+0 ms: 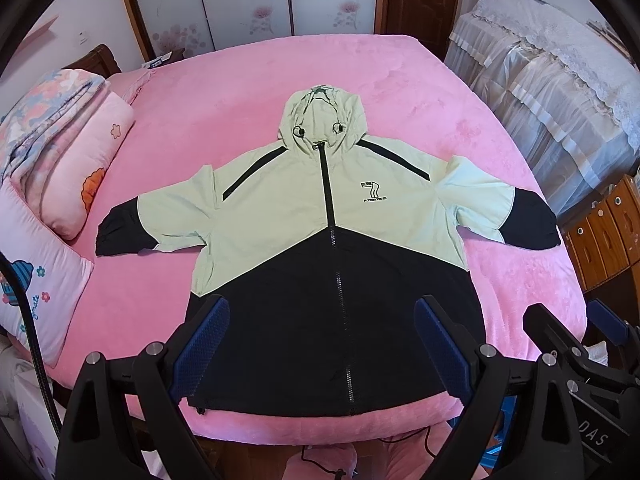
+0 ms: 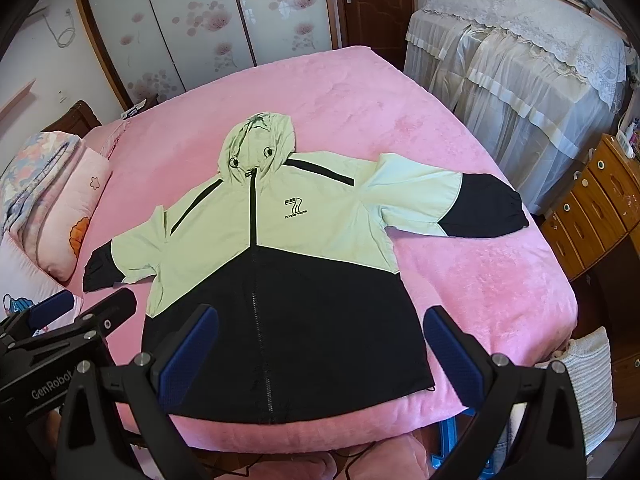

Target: Fold large clothes

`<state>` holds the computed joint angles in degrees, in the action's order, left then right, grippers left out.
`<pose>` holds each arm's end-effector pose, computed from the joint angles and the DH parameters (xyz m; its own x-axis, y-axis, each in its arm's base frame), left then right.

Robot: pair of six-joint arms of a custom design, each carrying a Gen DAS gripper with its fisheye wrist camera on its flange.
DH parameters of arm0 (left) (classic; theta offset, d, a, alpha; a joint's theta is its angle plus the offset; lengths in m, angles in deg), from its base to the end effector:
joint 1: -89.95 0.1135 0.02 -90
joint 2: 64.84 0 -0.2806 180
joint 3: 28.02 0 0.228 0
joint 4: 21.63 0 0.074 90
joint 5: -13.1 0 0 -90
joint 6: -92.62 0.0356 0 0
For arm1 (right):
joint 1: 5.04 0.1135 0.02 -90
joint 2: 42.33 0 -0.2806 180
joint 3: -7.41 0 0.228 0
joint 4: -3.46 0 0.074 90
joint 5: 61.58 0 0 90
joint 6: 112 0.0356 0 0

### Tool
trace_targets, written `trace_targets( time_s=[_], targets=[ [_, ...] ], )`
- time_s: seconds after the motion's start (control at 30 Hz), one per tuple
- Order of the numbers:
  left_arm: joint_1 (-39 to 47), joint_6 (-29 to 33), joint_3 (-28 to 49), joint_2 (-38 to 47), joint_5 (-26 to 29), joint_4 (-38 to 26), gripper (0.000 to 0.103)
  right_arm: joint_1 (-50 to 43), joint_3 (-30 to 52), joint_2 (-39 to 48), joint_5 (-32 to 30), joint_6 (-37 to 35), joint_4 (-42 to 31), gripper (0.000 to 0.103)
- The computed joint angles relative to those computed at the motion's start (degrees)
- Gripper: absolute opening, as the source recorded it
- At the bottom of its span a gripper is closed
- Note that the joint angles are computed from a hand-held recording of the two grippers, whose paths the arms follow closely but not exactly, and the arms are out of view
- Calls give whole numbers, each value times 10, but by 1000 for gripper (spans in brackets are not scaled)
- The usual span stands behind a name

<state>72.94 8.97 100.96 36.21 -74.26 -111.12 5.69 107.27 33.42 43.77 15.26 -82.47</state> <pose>0.3126 -0.0973 0.3994 -0.8010 0.3606 -0.4778 0.4043 0.9146 0.0124 0.2083 0.0299 0.3831 -0.7236 0.4571 -0.5171 0.4792 0.8720 0.1002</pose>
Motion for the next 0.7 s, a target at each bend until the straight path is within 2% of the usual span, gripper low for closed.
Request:
trace_targets(
  time_s=[0.4,0.7],
  targets=[
    [-94,-73,74,77,-45,-11,93,-158,-22,7,-79,-132,32,103],
    [-186,-121,227,189,-80,-58,93,-322,-37,29,-149,-257,71,103]
  ],
)
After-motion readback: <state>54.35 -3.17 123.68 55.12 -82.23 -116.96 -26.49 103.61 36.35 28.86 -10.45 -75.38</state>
